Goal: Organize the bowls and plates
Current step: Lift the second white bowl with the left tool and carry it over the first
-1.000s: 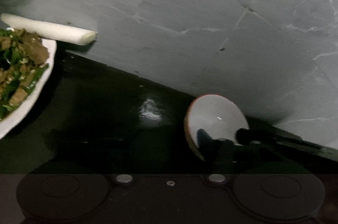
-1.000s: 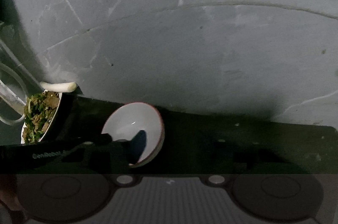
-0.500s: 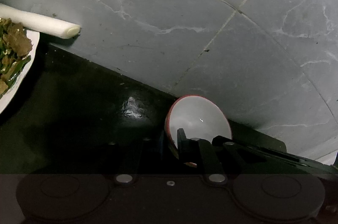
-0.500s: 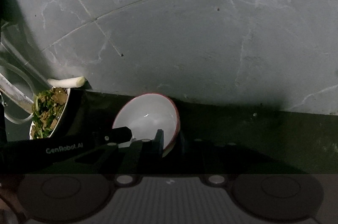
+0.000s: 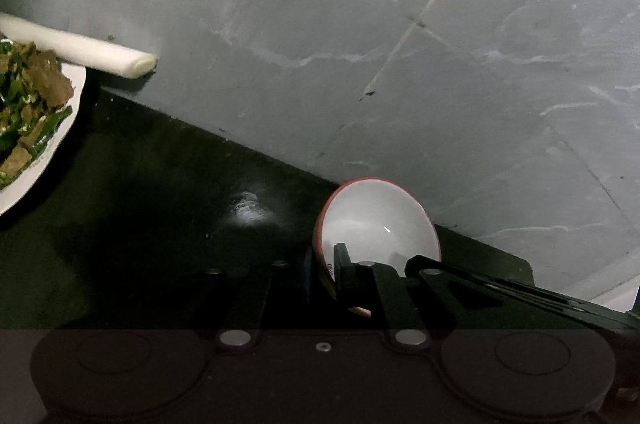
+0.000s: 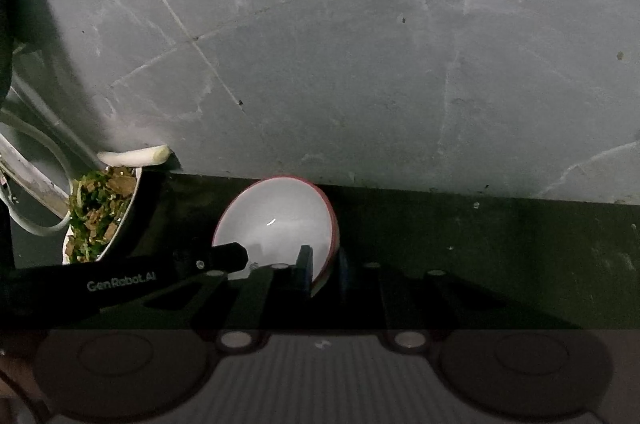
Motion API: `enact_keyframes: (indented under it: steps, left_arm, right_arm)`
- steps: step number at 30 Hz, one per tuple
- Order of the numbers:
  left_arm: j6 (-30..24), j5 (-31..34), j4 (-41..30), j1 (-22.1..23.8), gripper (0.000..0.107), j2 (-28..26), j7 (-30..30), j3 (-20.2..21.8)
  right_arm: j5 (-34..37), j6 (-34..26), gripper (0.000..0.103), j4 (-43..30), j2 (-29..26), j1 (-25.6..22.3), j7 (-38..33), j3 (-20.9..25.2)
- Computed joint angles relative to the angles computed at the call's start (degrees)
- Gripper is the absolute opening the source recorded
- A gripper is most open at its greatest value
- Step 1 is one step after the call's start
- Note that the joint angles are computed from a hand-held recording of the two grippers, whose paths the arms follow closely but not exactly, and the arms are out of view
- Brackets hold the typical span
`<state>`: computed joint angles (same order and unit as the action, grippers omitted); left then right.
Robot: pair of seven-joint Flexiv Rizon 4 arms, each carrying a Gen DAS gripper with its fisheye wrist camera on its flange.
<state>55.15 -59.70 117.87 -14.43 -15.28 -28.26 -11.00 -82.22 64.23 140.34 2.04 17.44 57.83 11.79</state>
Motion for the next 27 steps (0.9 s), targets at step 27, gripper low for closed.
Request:
enact_keyframes:
  steps: [27]
  left_arm:
    - [-7.18, -8.64, 11.93, -3.54, 0.01, 14.5, 9.99, 5.63]
  right_arm:
    - [18.83, -20.84, 0.013, 2.06, 10.85, 11.15, 0.18, 12.53]
